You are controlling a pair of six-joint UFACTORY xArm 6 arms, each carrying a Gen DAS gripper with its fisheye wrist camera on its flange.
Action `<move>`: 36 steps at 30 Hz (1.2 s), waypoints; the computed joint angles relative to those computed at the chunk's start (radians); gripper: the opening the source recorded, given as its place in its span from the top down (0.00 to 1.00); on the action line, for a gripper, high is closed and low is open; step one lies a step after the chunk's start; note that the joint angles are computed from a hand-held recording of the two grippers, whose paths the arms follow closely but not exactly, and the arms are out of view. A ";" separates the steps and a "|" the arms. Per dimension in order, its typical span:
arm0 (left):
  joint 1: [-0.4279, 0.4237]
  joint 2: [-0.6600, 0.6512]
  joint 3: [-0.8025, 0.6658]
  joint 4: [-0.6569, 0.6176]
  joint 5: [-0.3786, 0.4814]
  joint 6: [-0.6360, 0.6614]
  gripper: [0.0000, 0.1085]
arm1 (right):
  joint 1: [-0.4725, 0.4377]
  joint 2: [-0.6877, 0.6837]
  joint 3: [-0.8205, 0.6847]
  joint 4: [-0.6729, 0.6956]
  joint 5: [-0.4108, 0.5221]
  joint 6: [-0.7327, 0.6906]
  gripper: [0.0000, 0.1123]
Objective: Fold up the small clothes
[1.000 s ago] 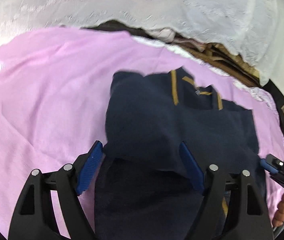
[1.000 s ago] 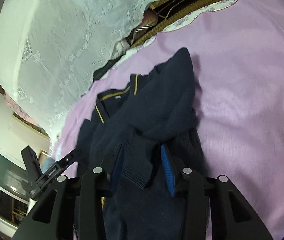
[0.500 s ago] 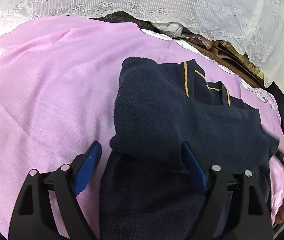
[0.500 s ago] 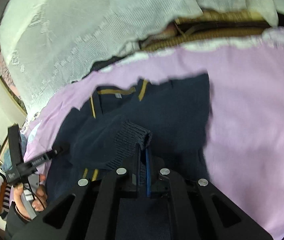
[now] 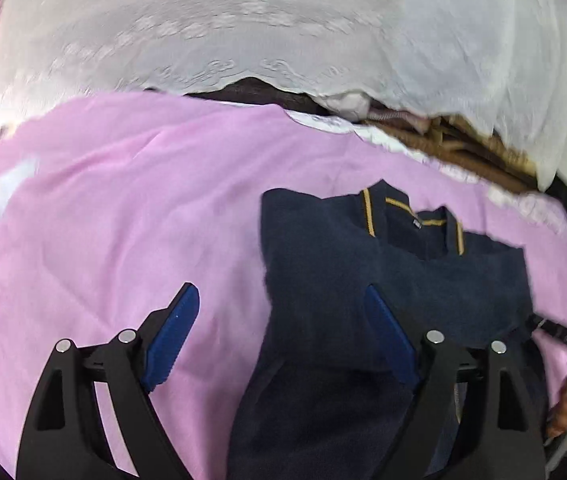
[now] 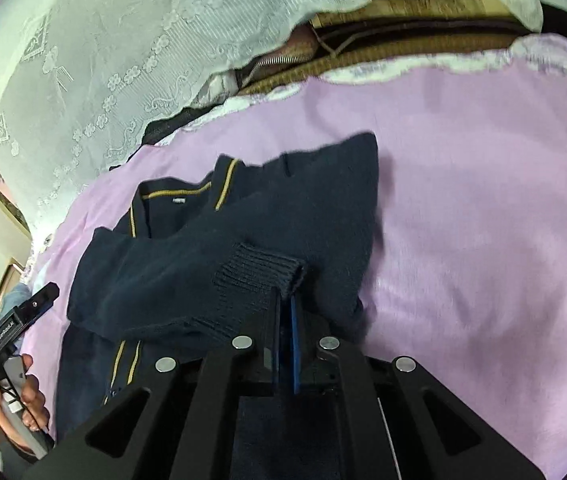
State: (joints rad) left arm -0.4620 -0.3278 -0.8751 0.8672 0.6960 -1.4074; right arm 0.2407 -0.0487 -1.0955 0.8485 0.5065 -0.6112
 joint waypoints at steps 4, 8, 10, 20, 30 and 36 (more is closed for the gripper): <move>-0.029 0.146 -0.116 -0.033 0.180 0.050 0.22 | -0.001 0.009 -0.023 -0.052 -0.014 0.024 0.96; 0.032 0.105 -0.050 -0.140 0.088 0.054 0.17 | -0.025 0.053 -0.049 -0.066 0.055 0.046 0.97; 0.040 0.062 -0.005 -0.119 0.045 0.020 0.18 | -0.024 0.024 -0.034 -0.072 0.047 0.052 0.96; -0.008 0.123 -0.134 -0.008 0.027 0.059 0.19 | 0.031 0.032 -0.088 0.023 0.082 -0.010 0.93; 0.065 0.212 -0.131 -0.244 -0.061 0.184 0.12 | 0.030 0.128 -0.149 -0.021 0.144 0.012 1.00; 0.050 0.155 -0.084 -0.102 -0.101 0.063 0.14 | 0.071 0.068 -0.092 -0.027 0.045 0.010 0.95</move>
